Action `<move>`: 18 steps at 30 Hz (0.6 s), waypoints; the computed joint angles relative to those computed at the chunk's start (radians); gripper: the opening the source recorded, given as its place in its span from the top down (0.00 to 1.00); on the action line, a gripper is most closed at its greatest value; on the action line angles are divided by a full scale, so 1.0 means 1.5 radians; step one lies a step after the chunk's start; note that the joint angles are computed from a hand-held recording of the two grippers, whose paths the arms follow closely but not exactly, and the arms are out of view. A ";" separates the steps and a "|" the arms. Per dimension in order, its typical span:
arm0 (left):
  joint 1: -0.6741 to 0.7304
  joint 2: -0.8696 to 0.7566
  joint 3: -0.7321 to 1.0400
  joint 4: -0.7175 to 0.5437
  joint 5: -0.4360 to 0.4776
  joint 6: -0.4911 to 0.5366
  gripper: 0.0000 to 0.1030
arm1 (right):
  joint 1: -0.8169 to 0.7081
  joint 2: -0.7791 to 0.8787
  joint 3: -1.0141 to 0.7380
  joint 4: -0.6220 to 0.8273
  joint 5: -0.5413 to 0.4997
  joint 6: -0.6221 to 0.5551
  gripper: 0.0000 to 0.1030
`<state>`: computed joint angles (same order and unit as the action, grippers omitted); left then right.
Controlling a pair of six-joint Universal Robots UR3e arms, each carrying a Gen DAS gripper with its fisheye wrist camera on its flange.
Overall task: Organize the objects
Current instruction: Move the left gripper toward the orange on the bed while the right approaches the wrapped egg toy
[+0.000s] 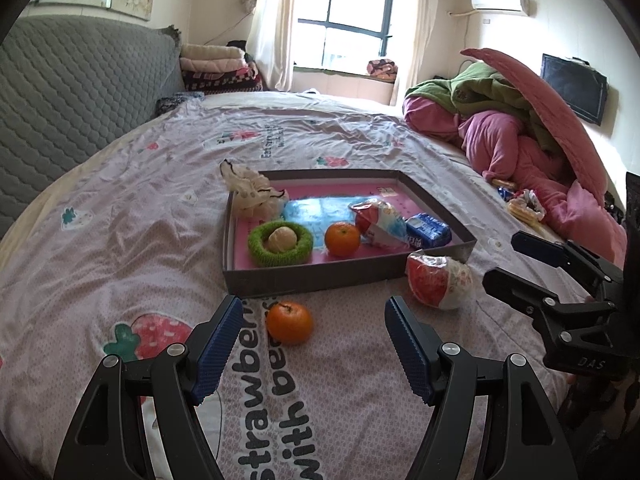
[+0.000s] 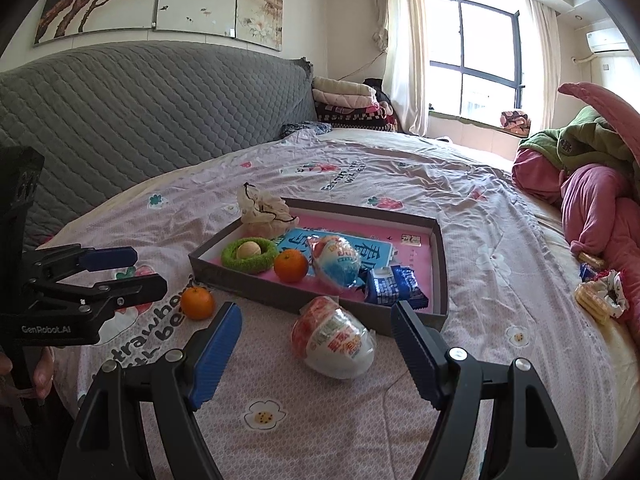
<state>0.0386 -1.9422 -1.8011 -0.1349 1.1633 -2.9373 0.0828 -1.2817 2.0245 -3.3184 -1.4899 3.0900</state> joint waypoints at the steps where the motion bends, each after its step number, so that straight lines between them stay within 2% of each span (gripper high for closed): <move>1: 0.000 -0.001 0.000 -0.005 0.000 -0.001 0.27 | 0.001 -0.001 0.002 0.000 0.001 0.000 0.26; 18: -0.013 -0.028 0.009 -0.055 0.013 0.022 0.27 | 0.009 0.012 0.010 0.015 -0.005 0.008 0.26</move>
<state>0.0184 -1.9849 -1.7876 -0.2180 1.1831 -2.9038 0.0960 -1.2632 2.0391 -3.2954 -1.4976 3.1026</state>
